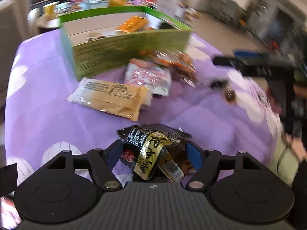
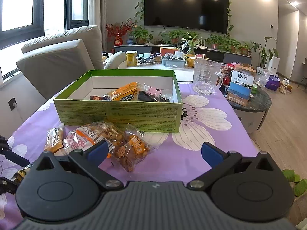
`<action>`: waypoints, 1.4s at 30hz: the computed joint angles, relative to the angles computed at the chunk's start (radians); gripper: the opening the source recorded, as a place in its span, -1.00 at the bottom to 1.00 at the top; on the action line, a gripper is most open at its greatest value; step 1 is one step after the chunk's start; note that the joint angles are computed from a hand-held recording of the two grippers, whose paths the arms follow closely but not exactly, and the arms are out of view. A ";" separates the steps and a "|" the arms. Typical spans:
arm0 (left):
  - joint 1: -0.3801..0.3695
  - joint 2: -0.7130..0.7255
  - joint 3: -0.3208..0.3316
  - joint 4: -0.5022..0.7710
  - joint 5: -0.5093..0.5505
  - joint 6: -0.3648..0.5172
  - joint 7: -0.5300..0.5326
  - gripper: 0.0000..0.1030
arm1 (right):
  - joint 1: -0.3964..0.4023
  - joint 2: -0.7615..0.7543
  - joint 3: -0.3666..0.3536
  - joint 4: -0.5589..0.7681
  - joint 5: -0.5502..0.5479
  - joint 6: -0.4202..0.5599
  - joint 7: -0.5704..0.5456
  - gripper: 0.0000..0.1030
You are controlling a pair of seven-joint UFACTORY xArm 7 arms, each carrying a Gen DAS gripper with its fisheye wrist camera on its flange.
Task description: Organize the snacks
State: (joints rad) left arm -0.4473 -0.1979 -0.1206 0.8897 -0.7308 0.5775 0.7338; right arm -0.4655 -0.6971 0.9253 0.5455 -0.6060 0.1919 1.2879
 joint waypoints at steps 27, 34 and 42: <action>-0.131 -0.122 0.056 -0.162 -0.268 -0.348 -0.180 -0.99 | 0.174 0.121 -0.134 -0.037 -0.033 -0.243 -0.185 1.00; -0.160 -0.137 0.086 -0.178 -0.259 -0.362 -0.188 -0.99 | 0.368 0.361 -0.286 0.003 -0.040 -0.332 -0.399 1.00; -0.174 -0.144 0.100 -0.185 -0.252 -0.368 -0.195 -0.99 | 0.275 0.443 -0.165 0.054 0.044 -0.276 -0.472 1.00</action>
